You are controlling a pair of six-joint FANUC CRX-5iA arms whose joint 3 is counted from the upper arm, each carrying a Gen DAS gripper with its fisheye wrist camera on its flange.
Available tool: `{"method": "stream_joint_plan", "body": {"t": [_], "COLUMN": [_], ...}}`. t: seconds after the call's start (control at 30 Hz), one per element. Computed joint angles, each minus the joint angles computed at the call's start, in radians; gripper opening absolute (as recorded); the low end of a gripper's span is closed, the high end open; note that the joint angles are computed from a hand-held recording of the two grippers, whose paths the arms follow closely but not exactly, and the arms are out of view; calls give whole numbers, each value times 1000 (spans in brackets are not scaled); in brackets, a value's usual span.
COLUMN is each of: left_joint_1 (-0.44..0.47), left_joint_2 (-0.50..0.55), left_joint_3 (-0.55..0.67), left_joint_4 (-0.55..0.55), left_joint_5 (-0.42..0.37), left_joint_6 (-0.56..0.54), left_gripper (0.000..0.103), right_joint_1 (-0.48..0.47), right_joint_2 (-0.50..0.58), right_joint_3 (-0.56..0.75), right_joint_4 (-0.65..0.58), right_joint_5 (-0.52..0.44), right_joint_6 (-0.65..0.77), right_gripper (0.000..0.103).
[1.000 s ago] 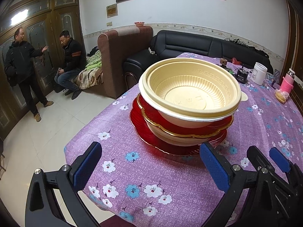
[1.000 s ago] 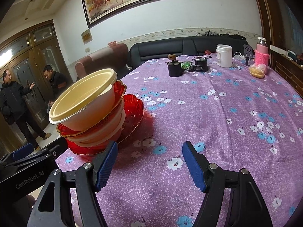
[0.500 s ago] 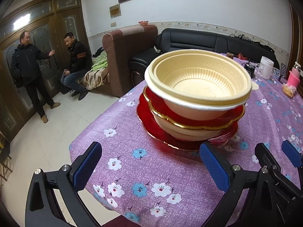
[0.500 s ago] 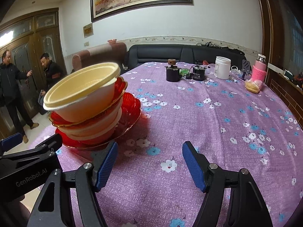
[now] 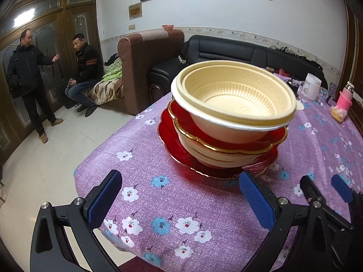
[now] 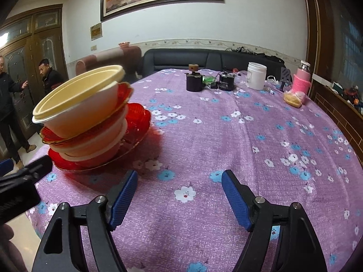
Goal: Organize plates and bowls
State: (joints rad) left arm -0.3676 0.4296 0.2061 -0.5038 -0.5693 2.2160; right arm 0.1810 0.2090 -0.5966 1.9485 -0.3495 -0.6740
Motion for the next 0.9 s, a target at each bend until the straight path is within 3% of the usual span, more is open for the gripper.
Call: {"method": "stream_joint_plan", "body": {"t": [0.4, 0.9], "left_joint_1": [-43, -53], "left_joint_2": [-12, 10], "left_joint_3": [5, 23], "left_joint_4": [-144, -121], "left_joint_5": [-3, -16], "left_joint_6": [137, 94], "left_gripper": [103, 103], "right_joint_1": [-35, -88], "right_joint_2": [-1, 0], "right_joint_3": [1, 11], "right_joint_4": [106, 243], "right_joint_5": [58, 117], "right_joint_6": [-71, -186], "right_gripper": [82, 83]}}
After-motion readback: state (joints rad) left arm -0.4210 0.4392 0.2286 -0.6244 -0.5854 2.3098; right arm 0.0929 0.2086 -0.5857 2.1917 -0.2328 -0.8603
